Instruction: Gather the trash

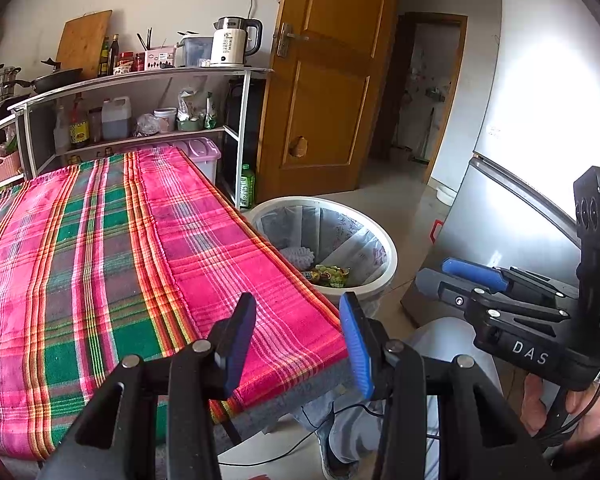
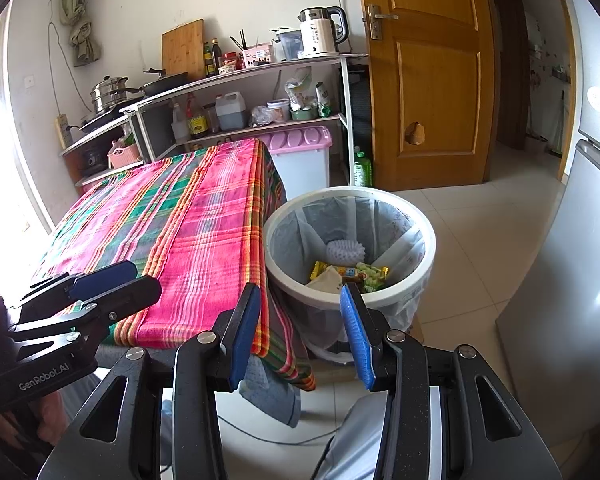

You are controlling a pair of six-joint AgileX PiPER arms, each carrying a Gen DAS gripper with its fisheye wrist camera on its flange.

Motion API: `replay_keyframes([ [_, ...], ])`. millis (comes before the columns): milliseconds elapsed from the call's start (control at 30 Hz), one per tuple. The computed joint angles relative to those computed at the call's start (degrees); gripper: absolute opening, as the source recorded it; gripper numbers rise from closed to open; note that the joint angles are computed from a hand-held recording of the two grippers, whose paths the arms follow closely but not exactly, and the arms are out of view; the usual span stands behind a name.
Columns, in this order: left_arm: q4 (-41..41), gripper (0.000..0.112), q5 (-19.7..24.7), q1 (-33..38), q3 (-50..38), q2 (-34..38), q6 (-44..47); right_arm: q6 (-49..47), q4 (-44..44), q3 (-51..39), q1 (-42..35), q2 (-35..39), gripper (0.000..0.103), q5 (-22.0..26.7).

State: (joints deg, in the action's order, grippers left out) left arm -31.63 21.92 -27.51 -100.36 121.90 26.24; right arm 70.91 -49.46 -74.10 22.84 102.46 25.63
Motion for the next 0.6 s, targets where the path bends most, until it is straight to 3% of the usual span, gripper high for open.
replay_keyframes([
  [600, 8.29, 0.045, 0.09, -0.92, -1.06, 1.27, -7.63, -0.38, 0.51, 0.32, -0.53, 0.43, 0.043, -0.62],
])
